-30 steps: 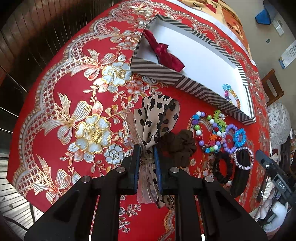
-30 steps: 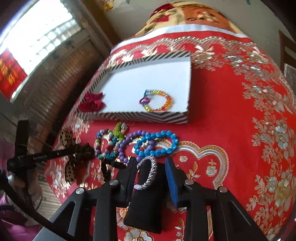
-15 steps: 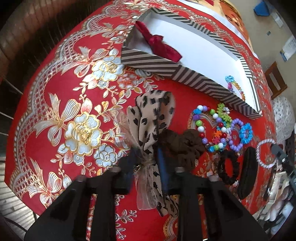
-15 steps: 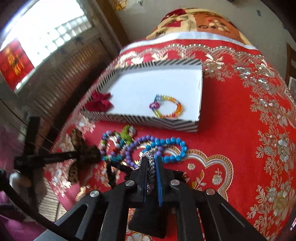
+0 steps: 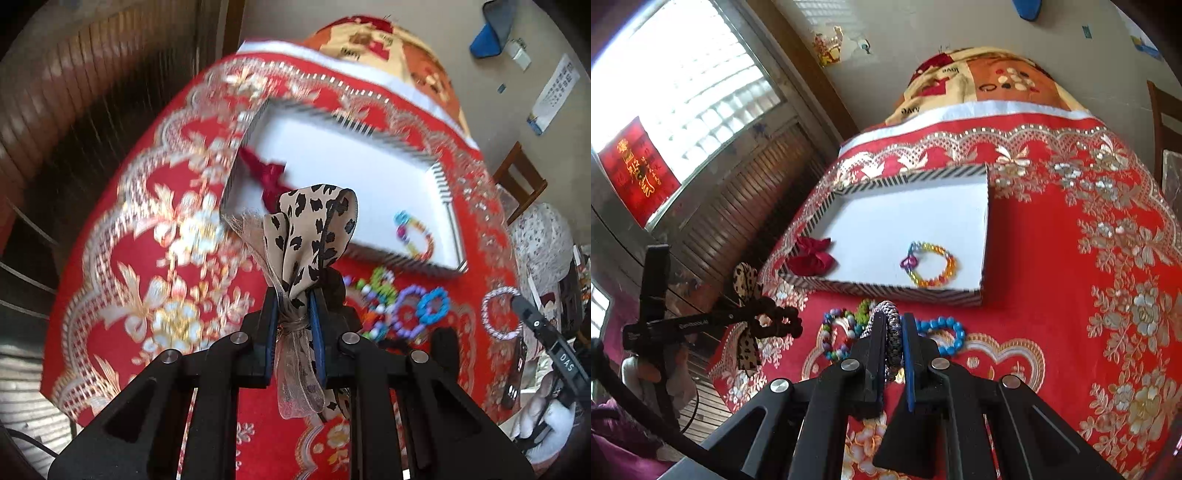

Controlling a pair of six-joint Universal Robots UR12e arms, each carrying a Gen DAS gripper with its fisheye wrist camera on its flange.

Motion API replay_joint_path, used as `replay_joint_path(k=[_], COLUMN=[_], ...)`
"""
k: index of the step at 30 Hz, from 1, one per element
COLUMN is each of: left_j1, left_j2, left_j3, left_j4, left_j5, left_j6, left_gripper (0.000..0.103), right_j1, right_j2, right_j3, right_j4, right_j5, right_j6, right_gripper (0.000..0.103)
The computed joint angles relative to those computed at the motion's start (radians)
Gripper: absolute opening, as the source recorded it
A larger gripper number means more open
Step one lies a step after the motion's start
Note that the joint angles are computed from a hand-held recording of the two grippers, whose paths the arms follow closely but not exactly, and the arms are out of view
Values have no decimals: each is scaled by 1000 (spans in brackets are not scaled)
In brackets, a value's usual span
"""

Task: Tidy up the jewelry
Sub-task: 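Carry the held items into the tray and open both tools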

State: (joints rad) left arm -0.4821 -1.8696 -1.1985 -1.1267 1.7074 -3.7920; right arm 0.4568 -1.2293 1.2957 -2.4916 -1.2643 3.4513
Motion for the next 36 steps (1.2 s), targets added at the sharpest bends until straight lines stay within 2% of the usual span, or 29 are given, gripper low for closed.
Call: replay_joint_path(k=[4,17,28,36], left_j1=[1,5,29,47], left_j2=[-13,-134,-233,-296], left_j3=[31,207,337,414], left_j4=[14,-6,-65,-115], left_j5=[23,124,148,144], left_j6=[39,150,209,218], left_gripper=[15,15,15,15], right_j1=[2,11,9,4], right_j2=[18,124,246,332], right_j3=[-33,-209,-395,-524], right_j4=[-2,66,168,267], right_j5=[-9,-58,-62,-56], right_j6=[-4,-3,16,32], right_gripper=[7,7,7,7])
